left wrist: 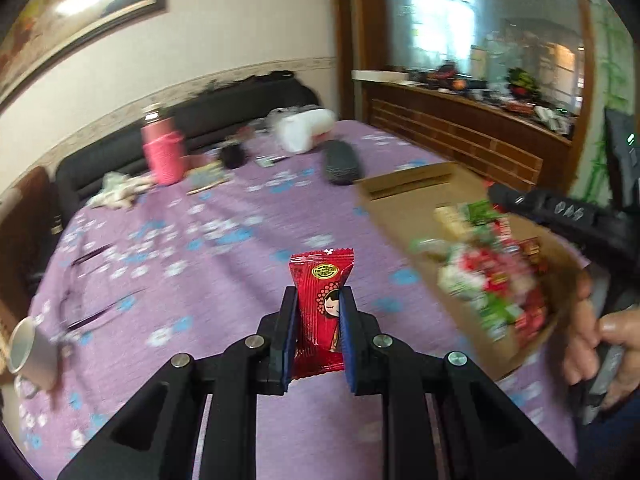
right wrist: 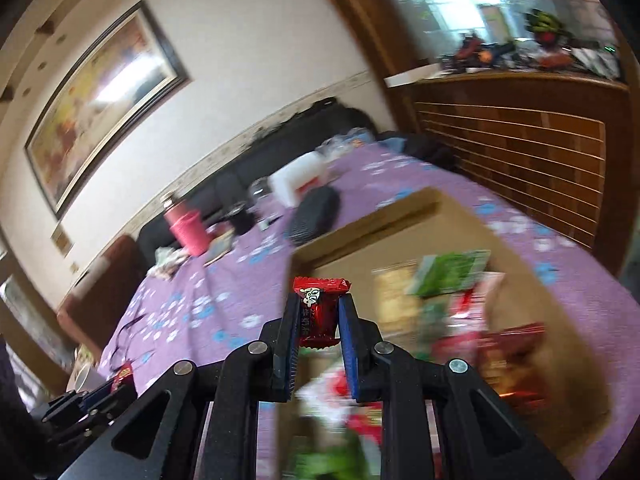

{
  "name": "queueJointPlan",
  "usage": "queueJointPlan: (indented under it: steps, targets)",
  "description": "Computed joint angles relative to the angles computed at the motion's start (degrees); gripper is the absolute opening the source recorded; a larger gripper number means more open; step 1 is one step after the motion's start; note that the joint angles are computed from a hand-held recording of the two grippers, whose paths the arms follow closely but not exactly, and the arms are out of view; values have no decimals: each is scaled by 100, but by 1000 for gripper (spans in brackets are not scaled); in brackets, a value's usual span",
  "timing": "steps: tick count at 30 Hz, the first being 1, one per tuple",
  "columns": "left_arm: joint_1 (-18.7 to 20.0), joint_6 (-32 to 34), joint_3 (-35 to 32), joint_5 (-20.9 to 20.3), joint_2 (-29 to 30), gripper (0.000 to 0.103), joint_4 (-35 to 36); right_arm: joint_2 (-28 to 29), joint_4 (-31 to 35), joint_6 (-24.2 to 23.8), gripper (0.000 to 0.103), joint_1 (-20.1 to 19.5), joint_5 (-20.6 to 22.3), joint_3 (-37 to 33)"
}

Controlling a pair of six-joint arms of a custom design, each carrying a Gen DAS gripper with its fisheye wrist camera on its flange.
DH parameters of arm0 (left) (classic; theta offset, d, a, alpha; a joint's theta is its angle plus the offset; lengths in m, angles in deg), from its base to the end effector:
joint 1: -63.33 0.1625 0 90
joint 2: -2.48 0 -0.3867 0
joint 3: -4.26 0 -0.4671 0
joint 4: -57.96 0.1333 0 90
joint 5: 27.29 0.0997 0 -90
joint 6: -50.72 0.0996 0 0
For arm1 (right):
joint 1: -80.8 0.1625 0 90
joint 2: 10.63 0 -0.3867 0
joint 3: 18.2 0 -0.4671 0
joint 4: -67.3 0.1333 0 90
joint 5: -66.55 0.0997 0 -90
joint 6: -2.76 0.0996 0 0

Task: Organize snacks
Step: 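Carry the red packet and small red candy over the cardboard tray, then open both grippers to drop the red packet and red candy into the tray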

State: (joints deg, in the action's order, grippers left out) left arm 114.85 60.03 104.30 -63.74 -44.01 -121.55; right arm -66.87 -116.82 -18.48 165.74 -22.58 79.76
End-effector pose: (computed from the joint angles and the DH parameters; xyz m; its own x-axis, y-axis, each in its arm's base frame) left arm -0.2431 -0.6488 0.0779 -0.6675 0.1024 -0.7375 0.6198 0.6253 -0.4742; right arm 0.0723 -0.7124 0.1914 -0.9488 -0.1492 0.2784 -0.3110 0.5941 -0.7418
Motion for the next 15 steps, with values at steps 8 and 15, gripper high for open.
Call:
queueJointPlan:
  steps: [8,15]
  targets:
    - [28,-820,-1219,-1320,957,18,1334,-43,286,507,20,-256,-331,-192]
    - [128,-903,-1730,-1502,1496,18,1753,71,783,708,20,-261,-605,-400]
